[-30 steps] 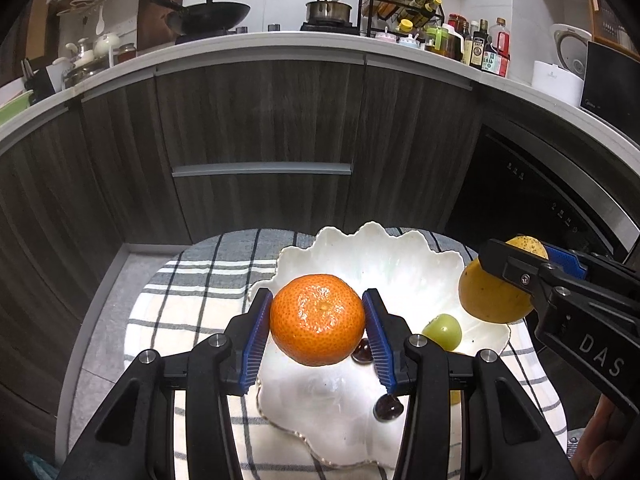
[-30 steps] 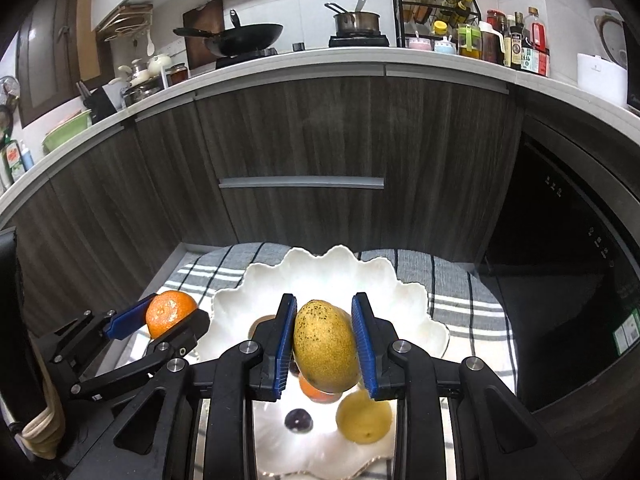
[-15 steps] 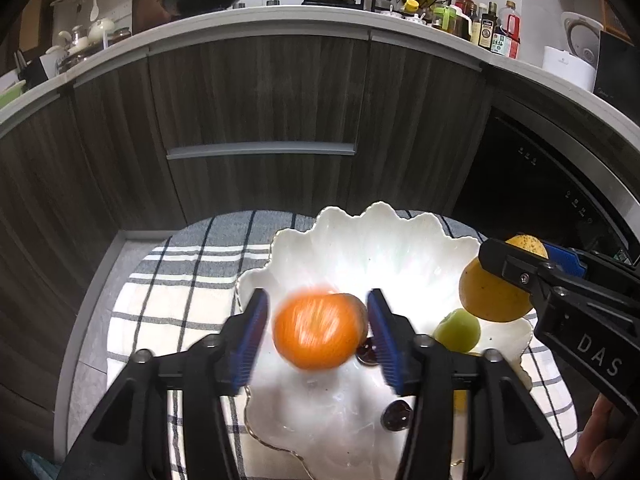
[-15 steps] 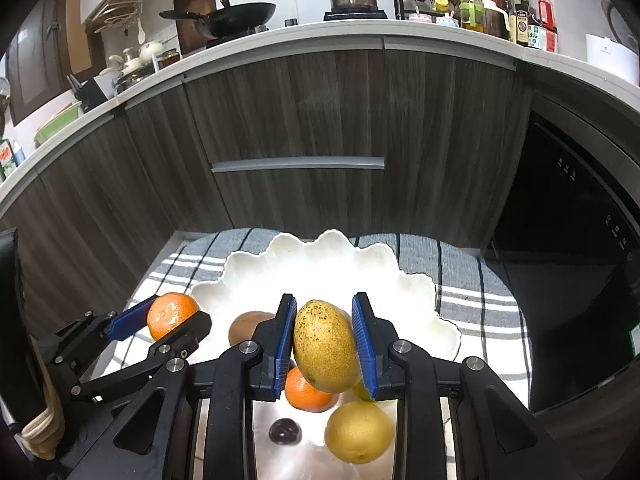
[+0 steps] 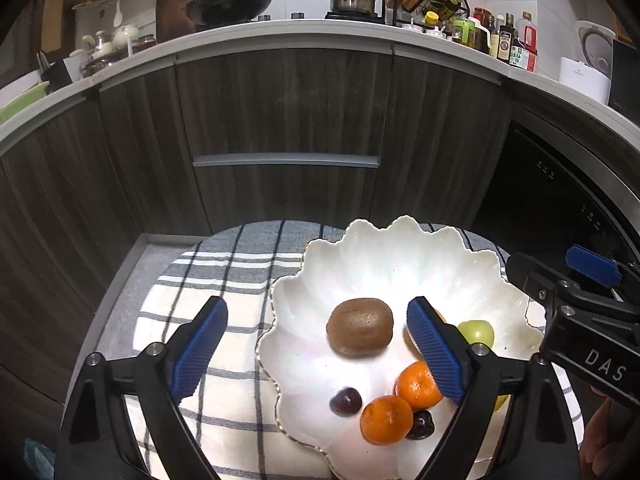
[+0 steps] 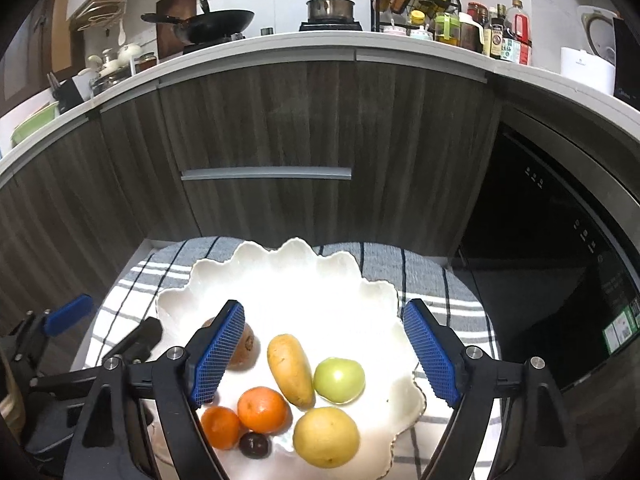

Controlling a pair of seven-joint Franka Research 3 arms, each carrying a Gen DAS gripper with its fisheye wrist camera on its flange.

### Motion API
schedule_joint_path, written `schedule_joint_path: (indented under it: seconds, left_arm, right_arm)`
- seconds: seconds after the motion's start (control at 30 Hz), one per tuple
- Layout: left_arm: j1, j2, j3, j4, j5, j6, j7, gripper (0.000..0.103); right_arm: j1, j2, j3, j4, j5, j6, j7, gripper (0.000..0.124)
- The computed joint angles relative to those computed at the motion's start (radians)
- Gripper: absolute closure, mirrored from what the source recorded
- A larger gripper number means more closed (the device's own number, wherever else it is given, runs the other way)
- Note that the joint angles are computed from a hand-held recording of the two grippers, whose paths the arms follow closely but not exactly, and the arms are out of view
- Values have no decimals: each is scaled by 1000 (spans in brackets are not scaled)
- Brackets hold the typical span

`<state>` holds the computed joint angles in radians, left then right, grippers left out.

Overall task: Organize fruits
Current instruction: 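Withdraw both tools from the bowl toward the small tan round fruits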

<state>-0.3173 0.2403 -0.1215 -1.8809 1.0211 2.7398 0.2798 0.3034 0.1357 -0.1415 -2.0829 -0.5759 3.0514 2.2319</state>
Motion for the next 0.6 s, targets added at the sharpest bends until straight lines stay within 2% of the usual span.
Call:
schedule_joint_path:
  seconds: [0.23, 0.6]
  left_arm:
    - [-1, -47, -8, -46, 33, -9, -33, 10]
    - [28, -155, -52, -149, 88, -23, -107, 10]
  right_arm:
    - [-9, -41, 5, -38, -56, -10, 69, 41]
    - [-101, -130, 106, -122, -89, -17, 111, 41]
